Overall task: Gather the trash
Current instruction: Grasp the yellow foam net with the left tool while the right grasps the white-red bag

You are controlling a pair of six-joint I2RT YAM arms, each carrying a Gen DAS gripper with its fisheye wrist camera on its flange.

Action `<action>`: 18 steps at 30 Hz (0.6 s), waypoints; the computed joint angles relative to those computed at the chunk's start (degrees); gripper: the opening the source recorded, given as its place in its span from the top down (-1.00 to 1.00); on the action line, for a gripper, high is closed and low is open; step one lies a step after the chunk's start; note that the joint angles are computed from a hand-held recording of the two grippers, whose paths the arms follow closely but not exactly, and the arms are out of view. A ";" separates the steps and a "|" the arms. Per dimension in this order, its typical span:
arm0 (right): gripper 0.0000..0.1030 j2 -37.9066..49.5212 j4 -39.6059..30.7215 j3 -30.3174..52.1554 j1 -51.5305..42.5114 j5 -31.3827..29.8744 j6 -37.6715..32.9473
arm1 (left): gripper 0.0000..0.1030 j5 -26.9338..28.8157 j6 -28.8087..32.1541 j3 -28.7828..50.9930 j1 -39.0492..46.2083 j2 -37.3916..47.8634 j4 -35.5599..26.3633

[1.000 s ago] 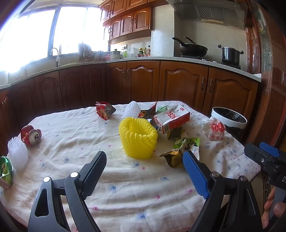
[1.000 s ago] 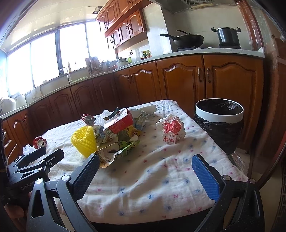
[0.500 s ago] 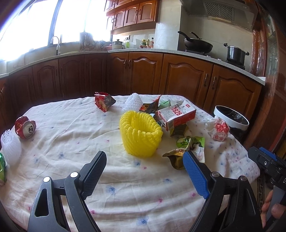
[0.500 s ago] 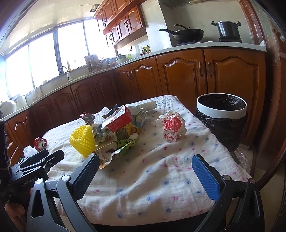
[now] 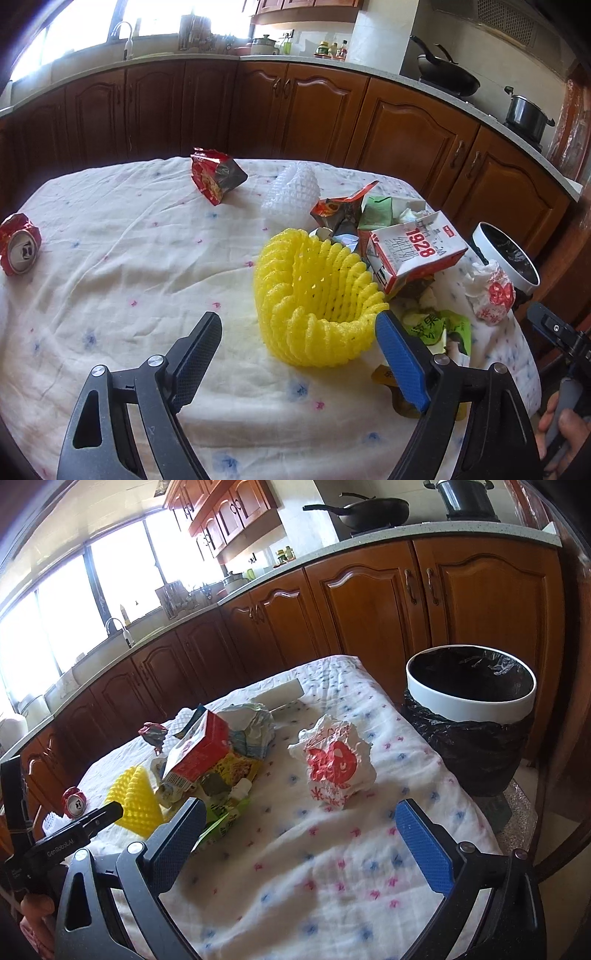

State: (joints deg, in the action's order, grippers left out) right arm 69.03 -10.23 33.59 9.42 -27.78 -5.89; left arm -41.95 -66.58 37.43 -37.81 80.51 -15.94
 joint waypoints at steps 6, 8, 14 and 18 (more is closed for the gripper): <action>-0.64 15.05 0.95 8.67 0.39 0.52 1.00 | 0.20 6.82 7.98 -3.22 5.51 0.76 13.21; -0.10 18.53 0.44 10.75 0.62 0.16 1.03 | 0.53 8.00 9.96 -3.71 6.26 0.87 15.36; 0.45 18.88 0.18 10.50 -0.07 -2.64 -0.48 | 0.59 1.08 9.35 -5.47 2.02 -5.32 14.79; 0.46 15.26 -1.60 9.46 -1.36 -4.85 -1.81 | 0.59 -5.09 7.93 -2.49 -3.44 -8.15 8.51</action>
State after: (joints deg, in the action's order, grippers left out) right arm 84.30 -11.83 43.04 8.06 -32.63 -7.70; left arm -47.04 -58.66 34.94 -41.25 72.36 -7.43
